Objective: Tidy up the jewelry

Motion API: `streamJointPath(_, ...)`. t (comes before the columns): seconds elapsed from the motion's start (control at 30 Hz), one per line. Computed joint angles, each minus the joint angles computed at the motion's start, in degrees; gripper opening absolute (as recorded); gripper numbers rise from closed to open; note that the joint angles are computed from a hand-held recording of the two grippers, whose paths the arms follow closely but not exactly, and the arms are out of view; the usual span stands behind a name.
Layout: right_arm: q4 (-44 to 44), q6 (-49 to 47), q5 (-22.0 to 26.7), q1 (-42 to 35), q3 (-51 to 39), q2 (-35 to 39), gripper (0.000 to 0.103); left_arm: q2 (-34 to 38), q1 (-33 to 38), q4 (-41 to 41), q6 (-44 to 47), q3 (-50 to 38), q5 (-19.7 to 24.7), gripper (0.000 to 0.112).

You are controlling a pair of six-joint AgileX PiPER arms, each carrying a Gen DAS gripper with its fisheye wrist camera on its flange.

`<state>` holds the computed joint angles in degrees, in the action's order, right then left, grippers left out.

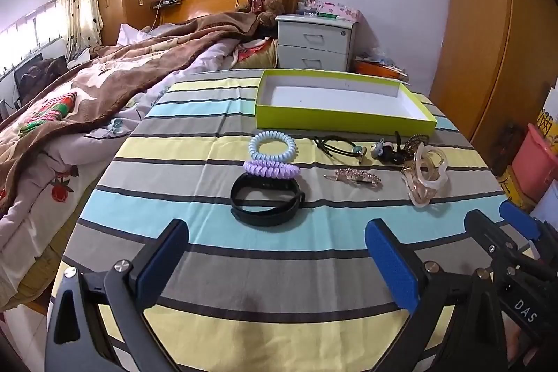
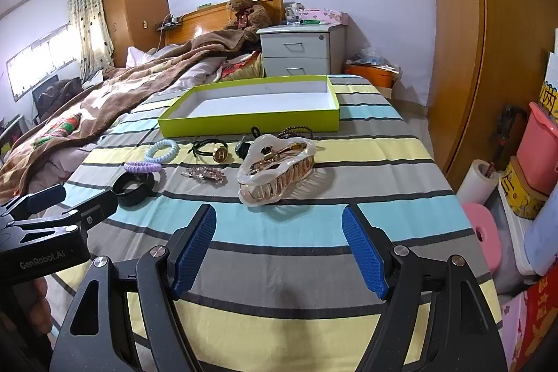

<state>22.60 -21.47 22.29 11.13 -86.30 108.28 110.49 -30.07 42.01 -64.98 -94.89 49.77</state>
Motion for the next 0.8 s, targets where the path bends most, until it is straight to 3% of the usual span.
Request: streamJointPath(0.8, -1.5, 1.7, 0.1, 0.4, -0.2, -0.1, 0.075, -0.7, -0.3, 0.2, -0.6, 0.9, 0.8, 0.103)
